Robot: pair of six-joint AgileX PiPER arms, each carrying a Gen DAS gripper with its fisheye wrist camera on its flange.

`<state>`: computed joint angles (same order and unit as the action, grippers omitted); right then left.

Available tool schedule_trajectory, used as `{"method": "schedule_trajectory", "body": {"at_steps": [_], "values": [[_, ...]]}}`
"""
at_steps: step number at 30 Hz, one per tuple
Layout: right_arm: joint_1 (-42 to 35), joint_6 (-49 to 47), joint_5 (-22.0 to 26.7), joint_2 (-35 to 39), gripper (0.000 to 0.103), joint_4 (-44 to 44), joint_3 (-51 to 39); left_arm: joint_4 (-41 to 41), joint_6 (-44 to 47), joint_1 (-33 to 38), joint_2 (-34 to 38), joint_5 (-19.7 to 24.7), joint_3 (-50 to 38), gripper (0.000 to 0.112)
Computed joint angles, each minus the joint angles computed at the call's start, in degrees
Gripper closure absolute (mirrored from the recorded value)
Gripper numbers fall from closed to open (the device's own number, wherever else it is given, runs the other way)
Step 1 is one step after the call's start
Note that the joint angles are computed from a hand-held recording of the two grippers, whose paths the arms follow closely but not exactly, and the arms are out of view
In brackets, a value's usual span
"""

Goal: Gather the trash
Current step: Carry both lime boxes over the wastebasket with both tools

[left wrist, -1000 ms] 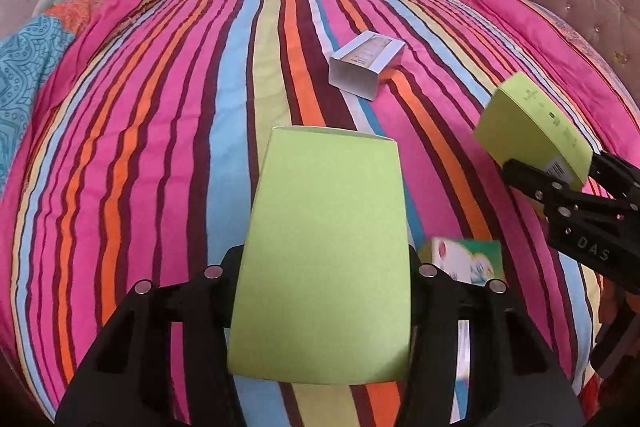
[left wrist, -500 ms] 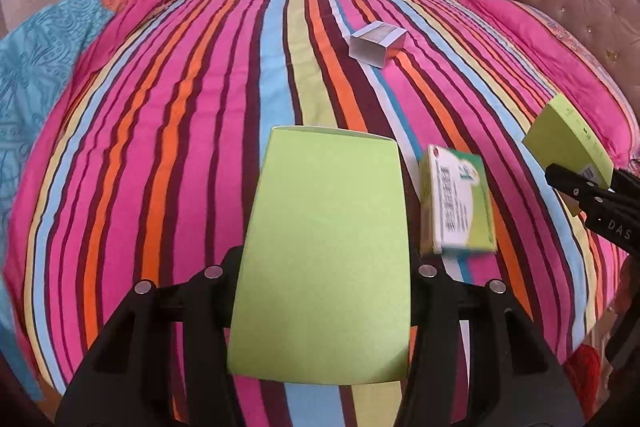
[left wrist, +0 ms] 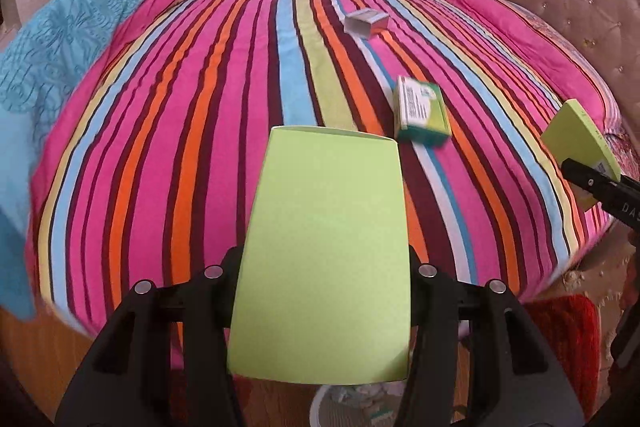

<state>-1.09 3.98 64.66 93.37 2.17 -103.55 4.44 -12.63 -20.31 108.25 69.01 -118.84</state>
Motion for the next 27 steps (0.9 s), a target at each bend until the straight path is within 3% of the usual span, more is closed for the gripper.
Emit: {"method": "schedule_trajectory", "body": {"at_steps": [5,12,27], "values": [[0.57,1.70,0.04,-6.63,0.041,0.01,8.18,-0.75,-1.27,-1.50,-9.73,-5.12,15.03,0.063],[2.83,5.40,-0.23,-14.93,0.041,-1.76,17.77,0.79,-3.58,-5.14,-19.45,-8.07,28.77,0.063],[12.83,14.95,1.53,-24.27,0.041,-6.38,29.47,2.33,-9.23,-11.29,-29.19,-8.66,43.59,0.063]]}}
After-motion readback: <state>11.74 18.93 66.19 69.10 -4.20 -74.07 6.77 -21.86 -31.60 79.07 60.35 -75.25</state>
